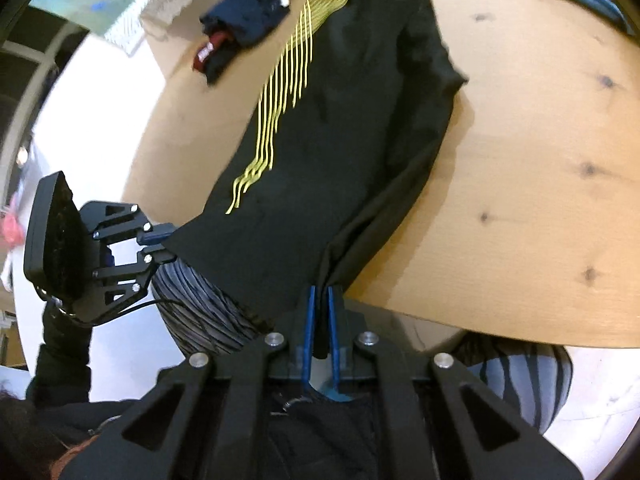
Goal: Fold clothes
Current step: 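Lift the folded pants with both tools and fold them over again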
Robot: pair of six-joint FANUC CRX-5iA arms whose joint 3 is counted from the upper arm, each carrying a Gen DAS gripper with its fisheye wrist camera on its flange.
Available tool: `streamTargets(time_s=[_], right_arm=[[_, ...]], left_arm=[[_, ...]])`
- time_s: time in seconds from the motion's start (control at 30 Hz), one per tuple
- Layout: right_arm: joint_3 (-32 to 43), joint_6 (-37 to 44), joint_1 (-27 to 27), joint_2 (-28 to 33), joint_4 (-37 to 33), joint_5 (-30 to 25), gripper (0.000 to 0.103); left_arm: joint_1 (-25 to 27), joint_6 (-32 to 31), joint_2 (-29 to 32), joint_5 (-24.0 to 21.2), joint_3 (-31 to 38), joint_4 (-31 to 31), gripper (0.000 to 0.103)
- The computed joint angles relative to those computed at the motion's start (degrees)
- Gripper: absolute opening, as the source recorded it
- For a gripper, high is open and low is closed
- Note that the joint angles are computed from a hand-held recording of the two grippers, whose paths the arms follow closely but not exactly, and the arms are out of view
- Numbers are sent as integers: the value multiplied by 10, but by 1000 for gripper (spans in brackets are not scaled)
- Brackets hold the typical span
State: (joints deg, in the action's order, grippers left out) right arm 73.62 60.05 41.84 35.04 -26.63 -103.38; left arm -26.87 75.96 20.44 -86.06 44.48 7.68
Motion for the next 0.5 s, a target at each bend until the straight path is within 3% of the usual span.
streamTargets(time_s=[0.2,0.33,0.4,0.5], right_arm=[[-69,-4,-31,-52,-53,96,6],[-37,-6,-53,-44,-81,137,6],[-5,-17,-43,-28,-42,109,7],[16,-36,-27,-11,5,57,25]], left_arm=[[24,12,7,19,39,31,5],[41,12,33,24,103,45,4],[46,10,51,10,142,47,5],[47,4,57,-3,147,53,5]])
